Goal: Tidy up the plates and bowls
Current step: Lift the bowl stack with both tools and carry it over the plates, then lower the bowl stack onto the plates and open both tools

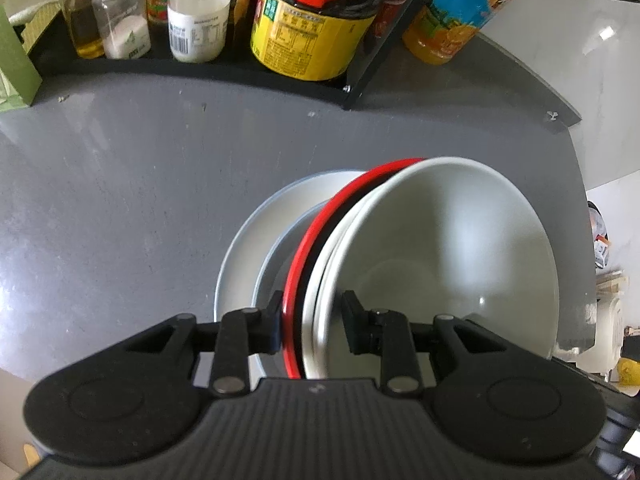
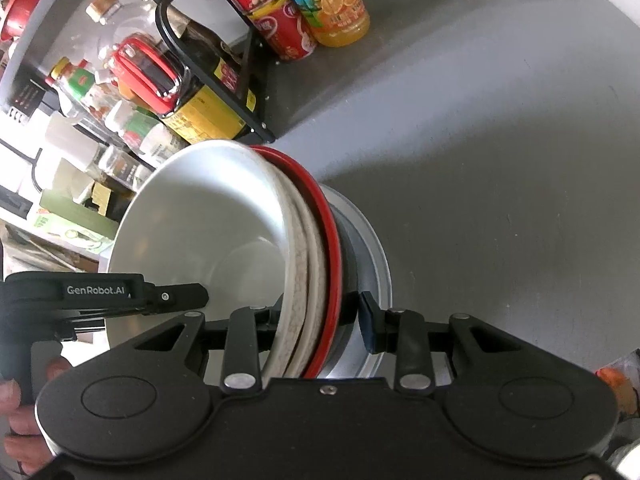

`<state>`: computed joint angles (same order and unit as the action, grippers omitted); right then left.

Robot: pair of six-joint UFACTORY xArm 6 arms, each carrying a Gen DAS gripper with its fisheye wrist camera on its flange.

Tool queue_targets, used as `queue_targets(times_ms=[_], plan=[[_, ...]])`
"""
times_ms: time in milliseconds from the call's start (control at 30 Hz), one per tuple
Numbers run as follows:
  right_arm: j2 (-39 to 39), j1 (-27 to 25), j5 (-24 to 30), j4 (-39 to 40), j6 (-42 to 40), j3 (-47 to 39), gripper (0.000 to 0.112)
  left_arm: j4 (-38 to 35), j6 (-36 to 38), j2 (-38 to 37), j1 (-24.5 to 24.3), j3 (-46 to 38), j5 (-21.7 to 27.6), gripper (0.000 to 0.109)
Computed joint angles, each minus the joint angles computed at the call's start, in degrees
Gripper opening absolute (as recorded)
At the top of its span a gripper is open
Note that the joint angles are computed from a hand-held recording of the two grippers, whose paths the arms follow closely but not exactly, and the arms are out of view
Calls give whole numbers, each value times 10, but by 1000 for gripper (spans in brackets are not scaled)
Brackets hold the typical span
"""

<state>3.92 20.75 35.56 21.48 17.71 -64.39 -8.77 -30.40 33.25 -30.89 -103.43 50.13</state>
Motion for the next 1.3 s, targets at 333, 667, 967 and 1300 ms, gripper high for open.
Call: queue_targets(times_ms=[333,667,967,1300], plan=[[4,1,-5,5,6,1,38,-18,29,14,6,-20,3,28],[-36,1,-46,-58,93,37,52,21,69,-3,2,-1,-11,57],[-88,8,-71,-140,171,85,67,39,63,-18,-8,11,-19,74],[-167,18,-78,-270,288,137,101,61,30,-99,-21,107,-86,82]])
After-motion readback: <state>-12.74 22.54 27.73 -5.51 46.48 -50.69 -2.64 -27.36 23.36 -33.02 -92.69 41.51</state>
